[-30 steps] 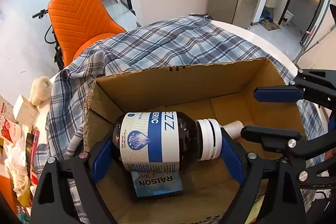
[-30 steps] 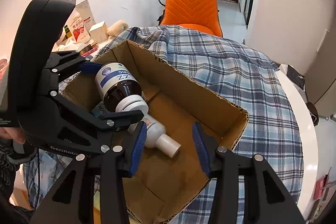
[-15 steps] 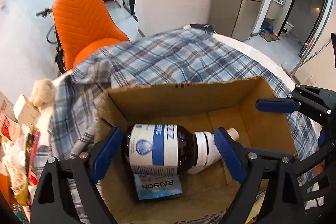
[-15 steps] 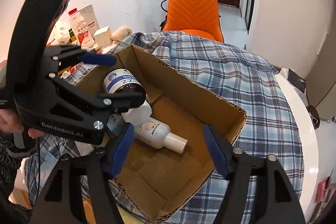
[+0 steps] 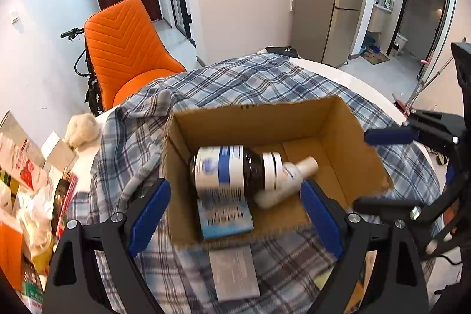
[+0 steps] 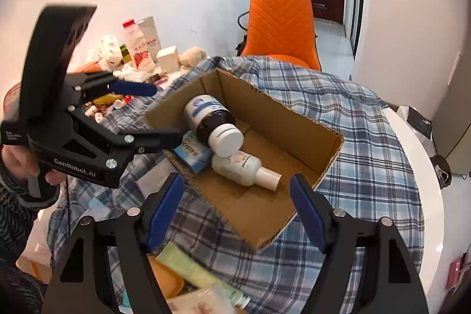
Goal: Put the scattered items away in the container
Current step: 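Open the left gripper and pull both tools back from the box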
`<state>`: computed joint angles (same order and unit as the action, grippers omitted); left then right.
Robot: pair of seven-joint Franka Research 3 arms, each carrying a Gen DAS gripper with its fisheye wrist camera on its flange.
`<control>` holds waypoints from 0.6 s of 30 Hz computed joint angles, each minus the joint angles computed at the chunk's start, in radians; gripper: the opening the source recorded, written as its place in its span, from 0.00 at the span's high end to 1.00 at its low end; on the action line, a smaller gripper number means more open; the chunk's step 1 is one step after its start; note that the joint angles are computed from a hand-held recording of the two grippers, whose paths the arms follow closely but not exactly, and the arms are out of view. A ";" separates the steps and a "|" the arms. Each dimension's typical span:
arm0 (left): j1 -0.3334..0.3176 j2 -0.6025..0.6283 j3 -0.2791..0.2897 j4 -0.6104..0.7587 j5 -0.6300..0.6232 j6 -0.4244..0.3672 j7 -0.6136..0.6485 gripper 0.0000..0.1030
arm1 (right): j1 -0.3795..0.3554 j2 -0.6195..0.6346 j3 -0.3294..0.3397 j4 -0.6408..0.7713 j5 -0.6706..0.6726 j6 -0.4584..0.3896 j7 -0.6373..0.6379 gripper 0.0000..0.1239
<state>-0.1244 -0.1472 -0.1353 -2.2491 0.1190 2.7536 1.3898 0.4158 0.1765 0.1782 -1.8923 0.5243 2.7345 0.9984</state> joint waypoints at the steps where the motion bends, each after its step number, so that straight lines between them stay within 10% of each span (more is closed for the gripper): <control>1: -0.007 -0.019 0.004 -0.019 -0.019 0.003 0.015 0.11 | -0.003 -0.017 0.006 -0.017 0.019 0.009 -0.019 0.32; 18: -0.117 -0.246 0.001 -0.264 -0.024 0.006 0.065 0.10 | 0.056 -0.159 0.009 -0.228 0.275 0.028 -0.240 0.26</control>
<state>-0.2412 -0.3929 -0.1343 -2.5128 0.0949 2.7598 1.4546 0.4715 0.0171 0.1868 -2.1207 0.7998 2.7623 0.7585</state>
